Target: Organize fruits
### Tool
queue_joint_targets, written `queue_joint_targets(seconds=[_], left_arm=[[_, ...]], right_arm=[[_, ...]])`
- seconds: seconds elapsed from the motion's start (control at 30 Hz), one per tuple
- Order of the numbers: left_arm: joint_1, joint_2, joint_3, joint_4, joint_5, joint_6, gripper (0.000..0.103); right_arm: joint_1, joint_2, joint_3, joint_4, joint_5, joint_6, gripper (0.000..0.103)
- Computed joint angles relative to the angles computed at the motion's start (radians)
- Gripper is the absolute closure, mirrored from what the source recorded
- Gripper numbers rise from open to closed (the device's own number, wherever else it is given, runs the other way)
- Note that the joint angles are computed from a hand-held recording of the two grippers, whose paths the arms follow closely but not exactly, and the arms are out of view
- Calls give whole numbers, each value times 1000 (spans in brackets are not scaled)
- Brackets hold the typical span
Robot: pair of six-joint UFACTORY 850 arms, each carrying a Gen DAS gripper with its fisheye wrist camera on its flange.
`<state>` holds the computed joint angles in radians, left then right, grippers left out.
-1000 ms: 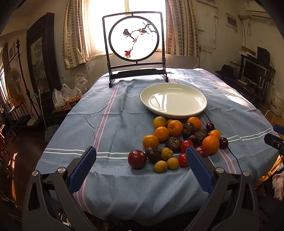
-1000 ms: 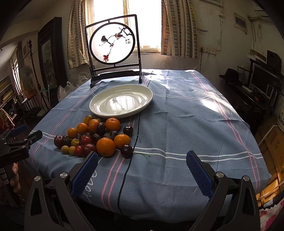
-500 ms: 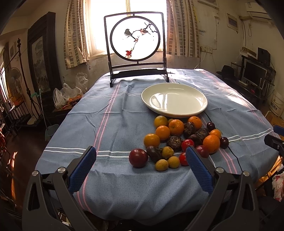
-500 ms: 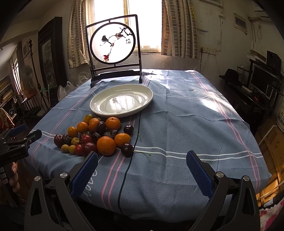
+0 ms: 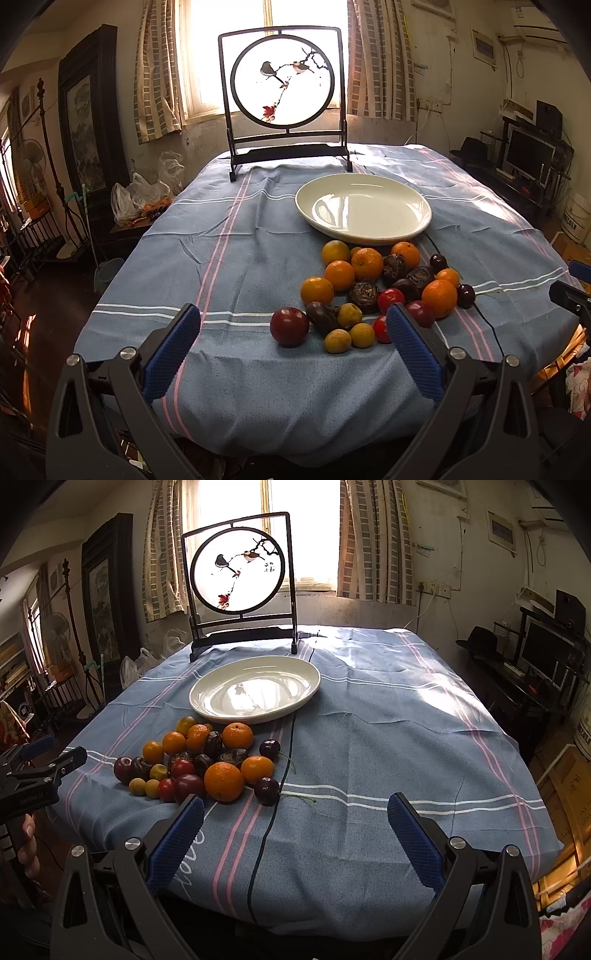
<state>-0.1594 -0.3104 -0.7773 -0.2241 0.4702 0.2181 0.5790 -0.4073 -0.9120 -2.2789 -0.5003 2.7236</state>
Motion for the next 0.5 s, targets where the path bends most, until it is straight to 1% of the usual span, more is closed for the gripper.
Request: queue_joint_targets(seconds=[0.5], left_arm=[[2, 3, 4, 5, 0, -4, 5]], right_arm=[[0, 3, 0, -15, 5, 2, 3]])
